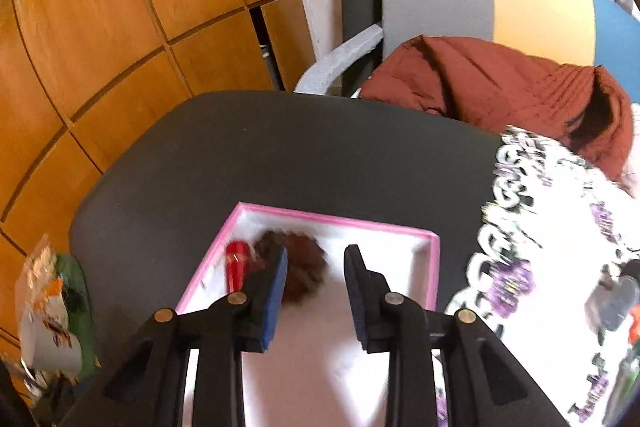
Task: Organize rigid objects
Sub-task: 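Lower the brown knob into the pink tray and open the right tool, then reach the right tool to the yellow oval sponge and grasp it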
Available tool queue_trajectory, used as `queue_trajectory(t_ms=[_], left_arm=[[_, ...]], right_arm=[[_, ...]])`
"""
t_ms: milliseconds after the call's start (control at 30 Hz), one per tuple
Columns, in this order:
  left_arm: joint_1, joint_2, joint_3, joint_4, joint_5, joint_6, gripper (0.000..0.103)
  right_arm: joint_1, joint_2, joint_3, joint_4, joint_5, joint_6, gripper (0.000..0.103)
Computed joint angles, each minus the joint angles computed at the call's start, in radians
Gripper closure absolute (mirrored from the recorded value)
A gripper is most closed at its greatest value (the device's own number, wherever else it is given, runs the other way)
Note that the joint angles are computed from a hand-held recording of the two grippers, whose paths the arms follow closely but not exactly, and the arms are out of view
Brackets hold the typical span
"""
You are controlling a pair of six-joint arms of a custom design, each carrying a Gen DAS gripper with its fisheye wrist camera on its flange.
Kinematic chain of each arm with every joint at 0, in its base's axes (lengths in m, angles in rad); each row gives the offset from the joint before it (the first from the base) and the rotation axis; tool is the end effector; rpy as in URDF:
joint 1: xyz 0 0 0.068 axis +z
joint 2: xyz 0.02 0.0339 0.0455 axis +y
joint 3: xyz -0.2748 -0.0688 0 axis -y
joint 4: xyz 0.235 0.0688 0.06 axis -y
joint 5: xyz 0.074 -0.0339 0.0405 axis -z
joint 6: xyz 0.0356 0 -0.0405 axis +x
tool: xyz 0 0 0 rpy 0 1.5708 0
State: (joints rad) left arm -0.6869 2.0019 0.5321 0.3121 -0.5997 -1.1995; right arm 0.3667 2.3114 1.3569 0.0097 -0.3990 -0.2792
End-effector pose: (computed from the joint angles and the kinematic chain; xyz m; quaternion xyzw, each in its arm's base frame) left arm 0.2136 -0.1492 0.0407 -0.2956 0.8892 0.0112 0.3491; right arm 0.4177 0.1753 0.0727 -0.3538 0.8650 0.2016 0.2933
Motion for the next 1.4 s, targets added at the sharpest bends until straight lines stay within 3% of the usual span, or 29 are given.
queue_trajectory(t_ms=[200, 300, 633, 867, 967, 1233, 1400], left_arm=[[-0.032, -0.001, 0.018, 0.053, 0.031, 0.013, 0.004], [-0.059, 0.006, 0.06, 0.028, 0.031, 0.032, 0.004], [-0.144, 0.044, 0.227, -0.046, 0.048, 0.149, 0.004], [-0.168, 0.1, 0.396, -0.112, 0.094, 0.256, 0.0], [-0.177, 0.135, 0.479, -0.151, 0.127, 0.291, 0.0], [-0.204, 0.198, 0.591, -0.213, 0.152, 0.315, 0.0], [-0.207, 0.219, 0.617, -0.226, 0.159, 0.296, 0.0]], right_arm=[[-0.102, -0.113, -0.195, 0.078, 0.001, -0.097, 0.074], [-0.169, -0.137, -0.239, 0.072, -0.013, -0.121, 0.073], [-0.437, -0.133, -0.257, 0.012, -0.018, -0.234, 0.073], [-0.619, -0.042, -0.08, -0.04, 0.004, -0.217, 0.072], [-0.667, 0.028, 0.057, -0.091, 0.024, -0.184, 0.065], [-0.735, 0.258, 0.475, -0.42, -0.103, -0.101, 0.06], [-0.743, 0.322, 0.592, -0.61, -0.22, -0.129, 0.057]])
